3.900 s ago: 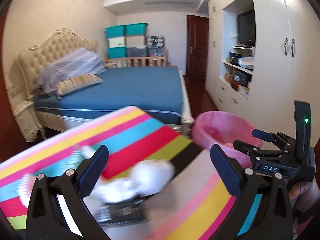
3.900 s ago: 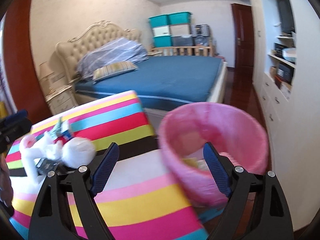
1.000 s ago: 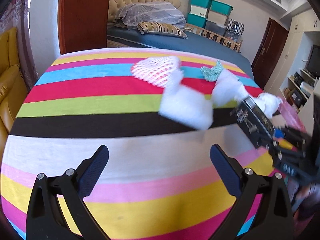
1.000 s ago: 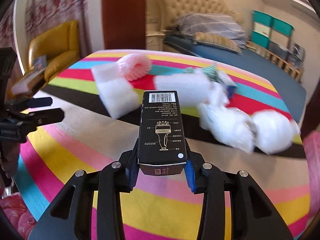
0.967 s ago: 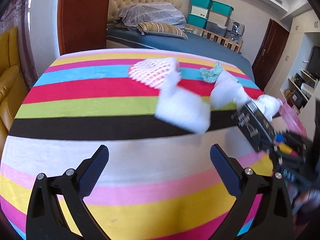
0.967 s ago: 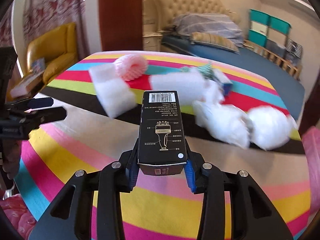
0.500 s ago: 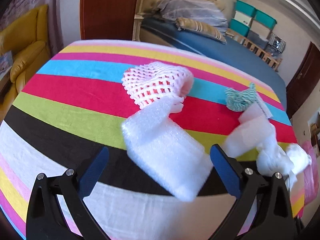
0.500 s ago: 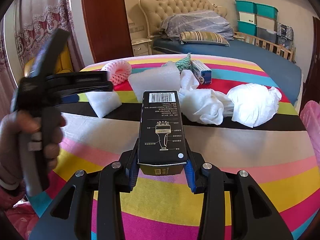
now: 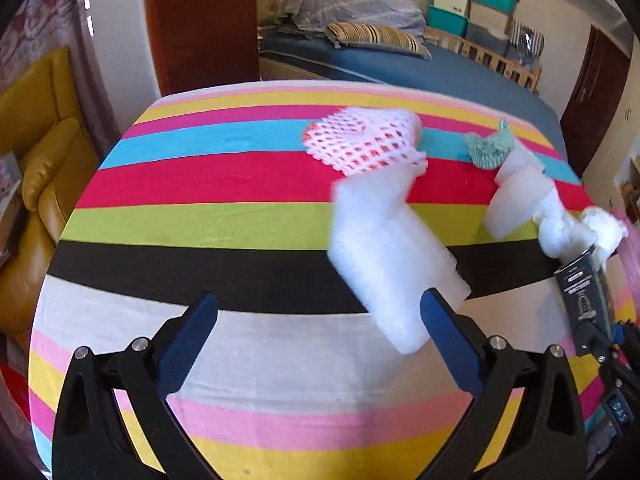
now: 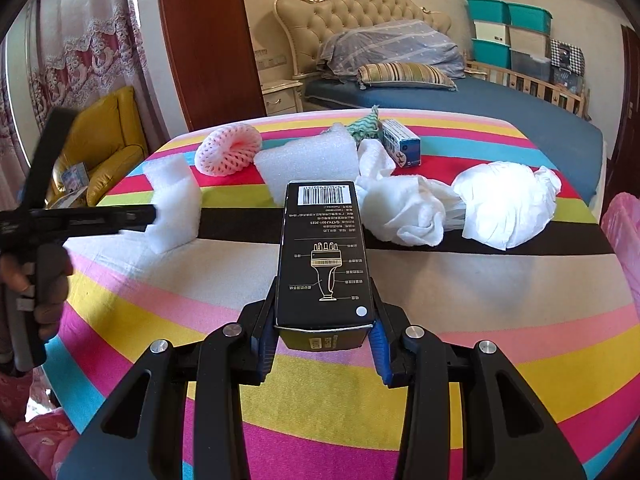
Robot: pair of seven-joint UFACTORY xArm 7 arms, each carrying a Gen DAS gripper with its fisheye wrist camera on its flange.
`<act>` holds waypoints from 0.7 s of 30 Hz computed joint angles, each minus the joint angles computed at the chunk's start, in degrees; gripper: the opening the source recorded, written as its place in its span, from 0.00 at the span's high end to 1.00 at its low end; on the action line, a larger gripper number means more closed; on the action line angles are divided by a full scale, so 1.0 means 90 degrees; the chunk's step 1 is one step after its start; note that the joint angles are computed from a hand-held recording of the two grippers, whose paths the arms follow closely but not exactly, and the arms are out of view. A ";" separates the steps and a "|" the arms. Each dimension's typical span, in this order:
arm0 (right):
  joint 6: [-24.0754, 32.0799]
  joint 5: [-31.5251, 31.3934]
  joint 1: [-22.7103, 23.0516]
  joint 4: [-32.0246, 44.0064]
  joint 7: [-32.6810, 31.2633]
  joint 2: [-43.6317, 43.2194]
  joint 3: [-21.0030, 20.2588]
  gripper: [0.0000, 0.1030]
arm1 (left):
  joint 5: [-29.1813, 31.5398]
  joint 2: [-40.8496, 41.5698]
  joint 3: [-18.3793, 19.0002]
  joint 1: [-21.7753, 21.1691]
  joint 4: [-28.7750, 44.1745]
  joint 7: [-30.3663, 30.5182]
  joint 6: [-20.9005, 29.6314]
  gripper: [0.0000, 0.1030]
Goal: Collect trash
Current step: 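Grasp the black barcode box with the right tool while the left tool grasps the white foam sheet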
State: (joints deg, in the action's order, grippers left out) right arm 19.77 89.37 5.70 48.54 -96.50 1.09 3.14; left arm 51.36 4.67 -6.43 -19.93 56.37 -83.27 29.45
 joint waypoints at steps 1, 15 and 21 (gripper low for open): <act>-0.0002 -0.0023 -0.0004 0.0004 0.0055 0.0009 -0.0003 0.63 | -0.0020 -0.0093 0.0002 0.0011 -0.0079 0.0002 -0.0104 0.05; 0.0177 0.0028 -0.0054 -0.0029 0.0067 -0.0033 -0.0037 0.63 | -0.0340 0.1472 0.0340 -0.0708 0.1721 0.0017 0.0875 0.05; 0.0222 0.0013 -0.0064 -0.0066 0.0047 -0.0065 -0.0041 0.63 | 0.0200 0.0747 0.0409 -0.0827 0.0812 -0.0183 0.1201 0.05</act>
